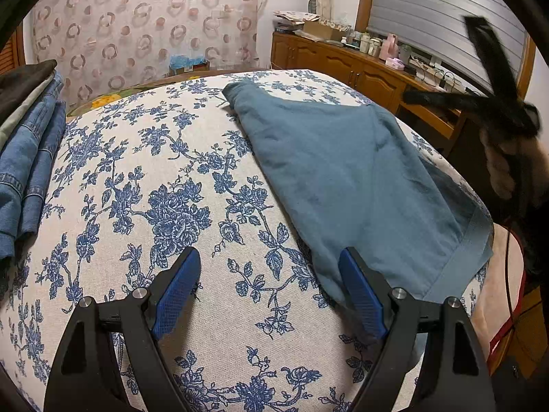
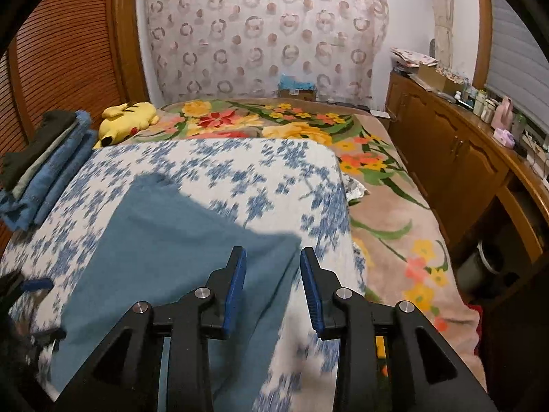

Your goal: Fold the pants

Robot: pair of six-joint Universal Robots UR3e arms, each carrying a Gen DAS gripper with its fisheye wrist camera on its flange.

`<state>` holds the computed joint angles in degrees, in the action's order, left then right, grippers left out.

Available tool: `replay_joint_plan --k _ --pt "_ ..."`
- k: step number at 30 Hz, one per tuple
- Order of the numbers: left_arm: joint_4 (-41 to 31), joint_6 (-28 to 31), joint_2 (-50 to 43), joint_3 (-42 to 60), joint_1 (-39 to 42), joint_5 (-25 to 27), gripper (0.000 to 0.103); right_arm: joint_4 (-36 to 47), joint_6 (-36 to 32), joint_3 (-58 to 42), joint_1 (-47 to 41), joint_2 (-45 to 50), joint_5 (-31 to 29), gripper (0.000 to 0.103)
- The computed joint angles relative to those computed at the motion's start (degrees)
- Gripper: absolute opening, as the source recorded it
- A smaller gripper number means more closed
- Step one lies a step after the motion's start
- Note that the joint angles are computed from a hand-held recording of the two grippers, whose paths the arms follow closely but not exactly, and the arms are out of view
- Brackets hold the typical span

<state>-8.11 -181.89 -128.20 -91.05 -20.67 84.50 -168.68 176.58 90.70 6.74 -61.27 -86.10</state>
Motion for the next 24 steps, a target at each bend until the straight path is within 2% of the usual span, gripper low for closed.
replay_joint_plan --k 4,6,12,17,24 --pt "-0.05 0.01 -0.01 0.06 0.0 0.05 0.084 -7.61 -1.13 14.54 0.13 -8.11 1.47 0.034" --pt "0.08 -0.11 -0.02 0.03 -0.04 0.11 0.084 -11.4 -0.95 22.34 -0.74 -12.38 4.04 0.034" --pt "0.96 0.25 1.43 -1.63 -0.42 0.84 0.084 -17.58 -0.89 37.98 -2.2 -20.82 6.57 0.034" --pt "1.7 1.16 4.05 -4.51 -1.32 0.69 0.084 -20.5 -0.23 44.41 -3.16 -23.72 7.58 0.034" --pt "2.81 2.35 6.02 -6.85 -3.36 0.7 0.084 -20.32 1.34 45.32 -3.63 -23.42 10.18 0.034"
